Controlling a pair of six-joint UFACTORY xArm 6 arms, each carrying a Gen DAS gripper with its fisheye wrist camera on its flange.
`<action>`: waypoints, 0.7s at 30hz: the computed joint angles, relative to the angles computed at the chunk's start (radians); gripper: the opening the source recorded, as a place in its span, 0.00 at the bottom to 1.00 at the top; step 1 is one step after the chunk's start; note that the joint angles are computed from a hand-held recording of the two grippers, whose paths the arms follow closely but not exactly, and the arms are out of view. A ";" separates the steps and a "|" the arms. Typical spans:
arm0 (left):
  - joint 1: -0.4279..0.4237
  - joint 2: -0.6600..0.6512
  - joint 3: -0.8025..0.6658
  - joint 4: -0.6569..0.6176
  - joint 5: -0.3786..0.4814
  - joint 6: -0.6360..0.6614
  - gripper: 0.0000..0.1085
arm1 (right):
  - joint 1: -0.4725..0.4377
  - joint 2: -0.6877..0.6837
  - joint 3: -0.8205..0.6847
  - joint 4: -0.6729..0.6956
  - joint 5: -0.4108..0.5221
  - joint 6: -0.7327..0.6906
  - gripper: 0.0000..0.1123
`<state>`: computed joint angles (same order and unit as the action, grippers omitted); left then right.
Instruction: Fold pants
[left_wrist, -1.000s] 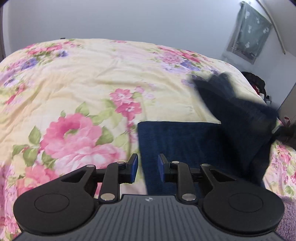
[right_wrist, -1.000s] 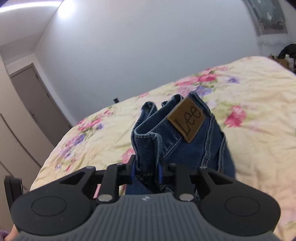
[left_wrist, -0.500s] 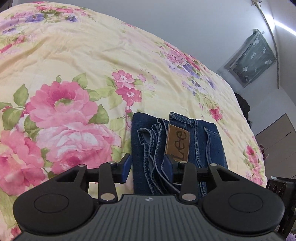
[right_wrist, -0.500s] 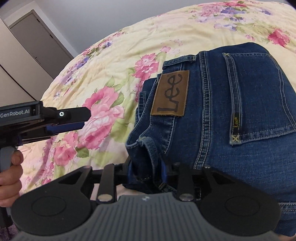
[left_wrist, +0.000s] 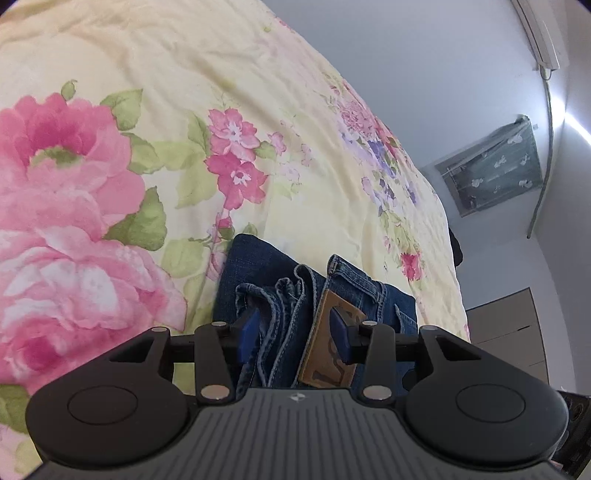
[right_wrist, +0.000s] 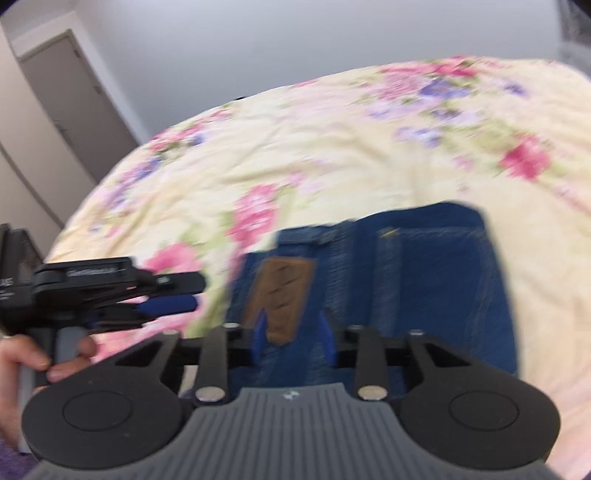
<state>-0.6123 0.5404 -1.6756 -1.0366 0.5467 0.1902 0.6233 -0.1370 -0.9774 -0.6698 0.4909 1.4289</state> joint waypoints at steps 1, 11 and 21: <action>0.002 0.027 -0.028 -0.020 0.013 0.000 0.44 | -0.014 -0.006 0.017 -0.005 -0.009 0.005 0.18; 0.014 0.211 -0.307 -0.012 0.155 0.003 0.26 | -0.110 0.020 0.146 -0.218 -0.253 0.282 0.18; 0.024 0.185 -0.330 0.224 0.225 -0.061 0.29 | -0.091 0.111 0.107 -0.071 -0.312 0.128 0.10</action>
